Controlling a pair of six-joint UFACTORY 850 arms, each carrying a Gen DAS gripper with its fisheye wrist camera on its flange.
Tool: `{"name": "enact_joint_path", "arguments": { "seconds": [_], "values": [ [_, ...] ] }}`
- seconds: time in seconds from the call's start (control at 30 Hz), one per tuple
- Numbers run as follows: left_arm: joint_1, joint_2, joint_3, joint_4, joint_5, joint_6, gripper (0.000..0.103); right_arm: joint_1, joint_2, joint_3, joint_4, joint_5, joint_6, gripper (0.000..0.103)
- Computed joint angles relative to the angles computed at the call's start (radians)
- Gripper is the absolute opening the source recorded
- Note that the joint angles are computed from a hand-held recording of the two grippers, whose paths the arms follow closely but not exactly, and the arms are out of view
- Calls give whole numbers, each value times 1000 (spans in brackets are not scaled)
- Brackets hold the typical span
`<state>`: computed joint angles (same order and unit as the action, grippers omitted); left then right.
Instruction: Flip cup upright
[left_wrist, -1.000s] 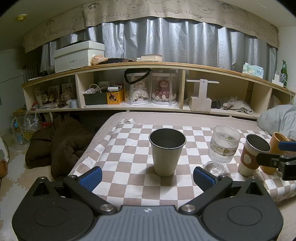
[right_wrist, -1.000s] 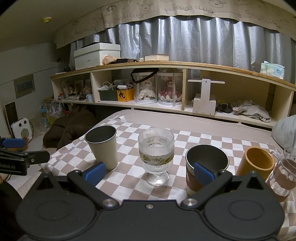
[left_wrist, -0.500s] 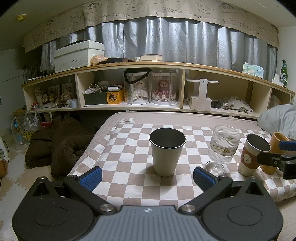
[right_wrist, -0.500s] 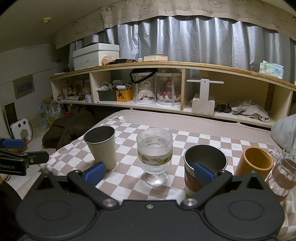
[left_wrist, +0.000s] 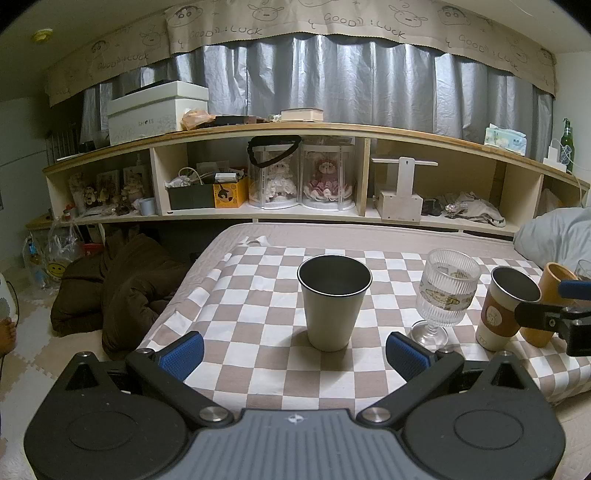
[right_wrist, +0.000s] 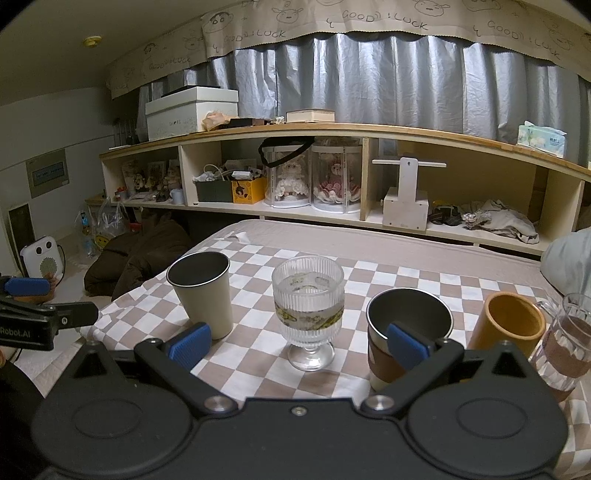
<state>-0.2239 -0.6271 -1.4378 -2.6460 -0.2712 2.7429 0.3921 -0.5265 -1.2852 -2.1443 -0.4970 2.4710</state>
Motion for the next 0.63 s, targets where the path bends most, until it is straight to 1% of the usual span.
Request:
{"name": "enact_joint_path", "arguments": {
  "seconds": [0.3, 0.63],
  "values": [
    [0, 1, 0, -6, 1, 5, 103, 0, 0, 1, -1, -1, 1, 103],
    [11, -4, -5, 20, 4, -29, 103, 1, 3, 6, -1, -3, 4, 103]
  ]
}}
